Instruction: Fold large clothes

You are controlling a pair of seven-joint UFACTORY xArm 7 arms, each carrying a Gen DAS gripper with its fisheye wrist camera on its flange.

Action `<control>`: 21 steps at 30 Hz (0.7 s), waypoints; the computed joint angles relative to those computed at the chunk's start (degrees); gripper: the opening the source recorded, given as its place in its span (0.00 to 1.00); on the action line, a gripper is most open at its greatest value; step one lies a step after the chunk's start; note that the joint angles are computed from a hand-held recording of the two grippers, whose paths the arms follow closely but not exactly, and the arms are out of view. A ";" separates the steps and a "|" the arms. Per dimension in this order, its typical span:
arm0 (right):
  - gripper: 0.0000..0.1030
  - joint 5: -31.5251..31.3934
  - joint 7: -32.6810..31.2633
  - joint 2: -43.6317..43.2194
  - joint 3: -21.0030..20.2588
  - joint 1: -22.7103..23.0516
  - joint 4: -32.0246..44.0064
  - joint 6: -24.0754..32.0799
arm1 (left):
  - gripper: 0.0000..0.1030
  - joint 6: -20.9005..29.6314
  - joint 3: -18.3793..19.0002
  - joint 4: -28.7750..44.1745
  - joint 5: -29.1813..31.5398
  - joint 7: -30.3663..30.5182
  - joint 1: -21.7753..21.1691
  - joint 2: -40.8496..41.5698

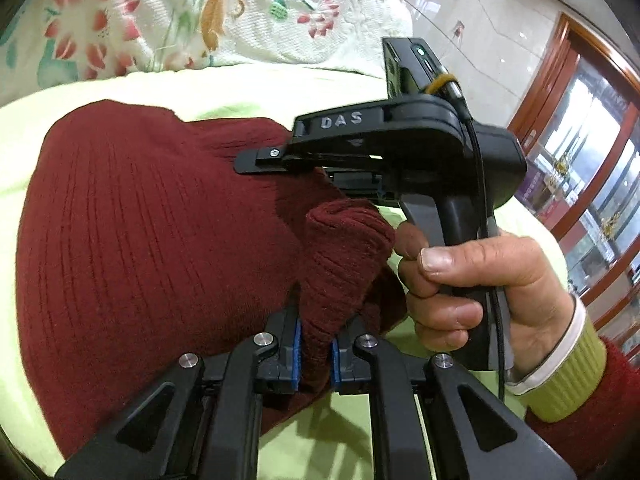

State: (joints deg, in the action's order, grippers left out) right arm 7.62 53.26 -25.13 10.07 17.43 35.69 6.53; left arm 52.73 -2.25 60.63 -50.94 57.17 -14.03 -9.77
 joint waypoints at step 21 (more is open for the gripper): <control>0.83 -3.15 8.55 -8.64 1.93 0.88 -4.85 4.59 | 0.80 19.61 4.06 19.41 -2.94 -16.71 15.30 14.92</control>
